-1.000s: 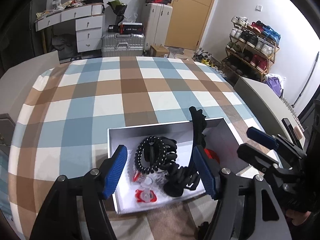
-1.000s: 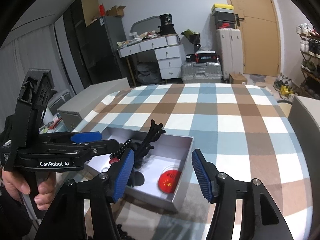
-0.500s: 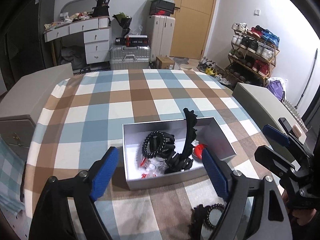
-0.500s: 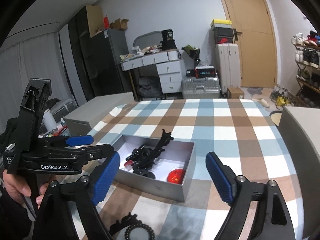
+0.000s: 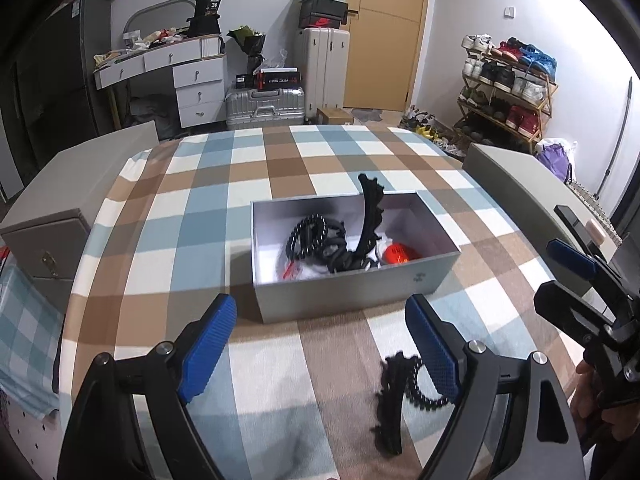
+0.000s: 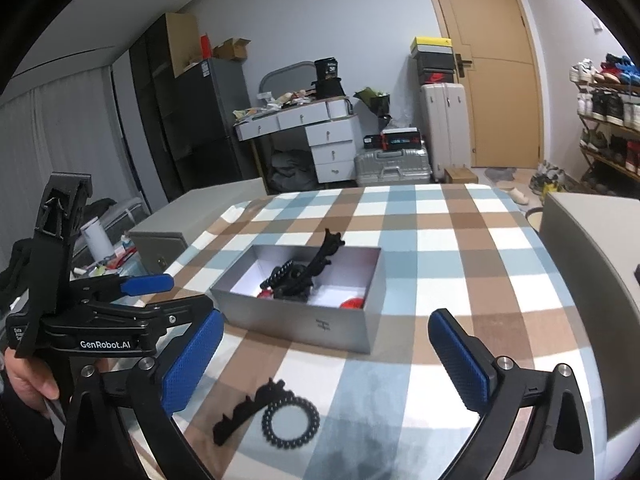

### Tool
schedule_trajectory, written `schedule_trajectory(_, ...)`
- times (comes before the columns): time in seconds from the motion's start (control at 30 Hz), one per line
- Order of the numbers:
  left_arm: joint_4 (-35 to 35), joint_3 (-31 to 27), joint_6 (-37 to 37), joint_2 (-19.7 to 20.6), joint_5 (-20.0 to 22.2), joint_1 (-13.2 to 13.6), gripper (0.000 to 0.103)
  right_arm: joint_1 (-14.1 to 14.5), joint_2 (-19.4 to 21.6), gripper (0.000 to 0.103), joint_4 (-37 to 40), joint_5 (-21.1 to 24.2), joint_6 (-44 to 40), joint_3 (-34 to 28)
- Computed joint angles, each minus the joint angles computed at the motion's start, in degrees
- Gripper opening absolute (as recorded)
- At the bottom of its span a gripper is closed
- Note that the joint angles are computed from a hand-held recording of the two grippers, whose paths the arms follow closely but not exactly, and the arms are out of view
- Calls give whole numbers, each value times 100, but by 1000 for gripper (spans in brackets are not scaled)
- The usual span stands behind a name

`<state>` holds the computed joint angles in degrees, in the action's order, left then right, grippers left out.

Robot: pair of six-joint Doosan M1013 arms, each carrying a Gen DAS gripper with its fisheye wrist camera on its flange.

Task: Organize jewelry
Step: 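Grasp the long black comb clip with the left tool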

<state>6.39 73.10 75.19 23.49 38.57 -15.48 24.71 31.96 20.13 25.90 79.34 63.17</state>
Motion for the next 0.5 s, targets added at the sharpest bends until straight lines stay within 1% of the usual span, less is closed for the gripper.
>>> schedule_trajectory(0.07, 14, 38, 13, -10, 49, -25, 84, 10, -41, 103, -63, -75, 53, 113)
schedule_trajectory(0.17, -85, 116, 183, -38, 86, -61, 84, 34, -66, 103, -322, -137, 353, 243)
schedule_trajectory(0.27, 8, 167, 181, -42, 169, -103, 84, 12, -67, 103, -177, -68, 400, 326)
schedule_trajectory(0.33, -104, 186, 256, -30, 248, -100, 84, -14, -71, 103, -121, -17, 453, 384)
schedule_trajectory(0.47, -376, 200, 460, 21, 538, -101, 84, -85, -56, 103, 118, 193, 440, 420)
schedule_trajectory(0.5, -446, 194, 546, 40, 619, -102, 84, -86, -61, 103, 67, 191, 507, 439)
